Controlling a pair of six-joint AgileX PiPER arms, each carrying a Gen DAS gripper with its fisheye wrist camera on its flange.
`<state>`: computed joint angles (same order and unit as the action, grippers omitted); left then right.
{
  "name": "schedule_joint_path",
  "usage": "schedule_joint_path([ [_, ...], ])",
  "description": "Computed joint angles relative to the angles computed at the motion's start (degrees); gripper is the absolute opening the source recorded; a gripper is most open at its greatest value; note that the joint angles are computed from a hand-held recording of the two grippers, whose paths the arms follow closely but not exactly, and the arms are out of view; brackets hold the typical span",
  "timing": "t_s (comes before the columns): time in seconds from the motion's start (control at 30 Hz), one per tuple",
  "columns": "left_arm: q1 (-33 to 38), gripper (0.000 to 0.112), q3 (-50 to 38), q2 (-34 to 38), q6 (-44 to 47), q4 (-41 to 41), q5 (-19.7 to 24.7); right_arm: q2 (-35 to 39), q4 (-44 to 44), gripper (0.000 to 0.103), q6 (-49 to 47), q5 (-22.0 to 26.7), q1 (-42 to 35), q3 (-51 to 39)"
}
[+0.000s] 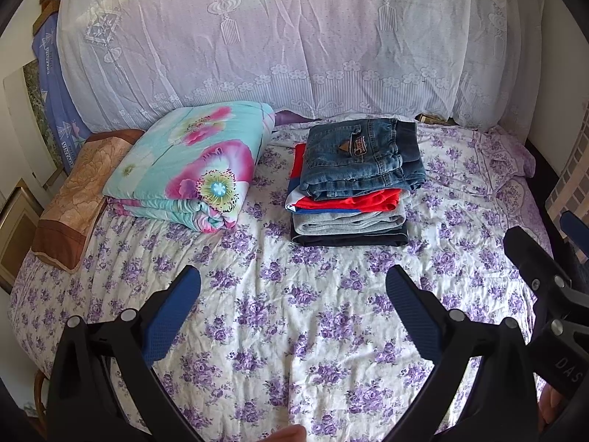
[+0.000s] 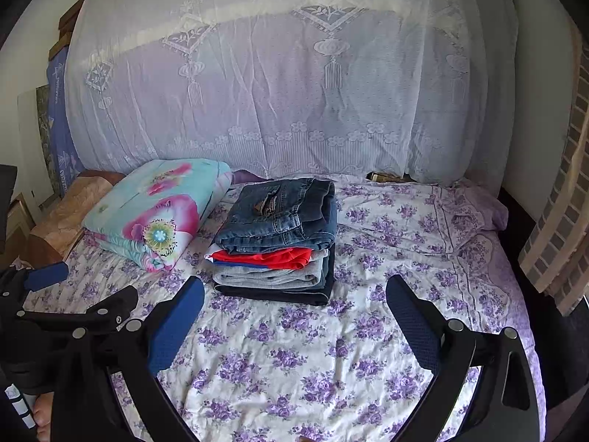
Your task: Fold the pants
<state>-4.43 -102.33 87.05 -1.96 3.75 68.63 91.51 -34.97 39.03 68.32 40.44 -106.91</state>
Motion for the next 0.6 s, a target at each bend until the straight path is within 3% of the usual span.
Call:
schedule_joint_path([
  [0.6,-0.5,0.098,0.7,-1.0,-0.6,0.1,-0.9,-0.7,-0.3,0.099,0.4,-0.9,0.0,0.8],
])
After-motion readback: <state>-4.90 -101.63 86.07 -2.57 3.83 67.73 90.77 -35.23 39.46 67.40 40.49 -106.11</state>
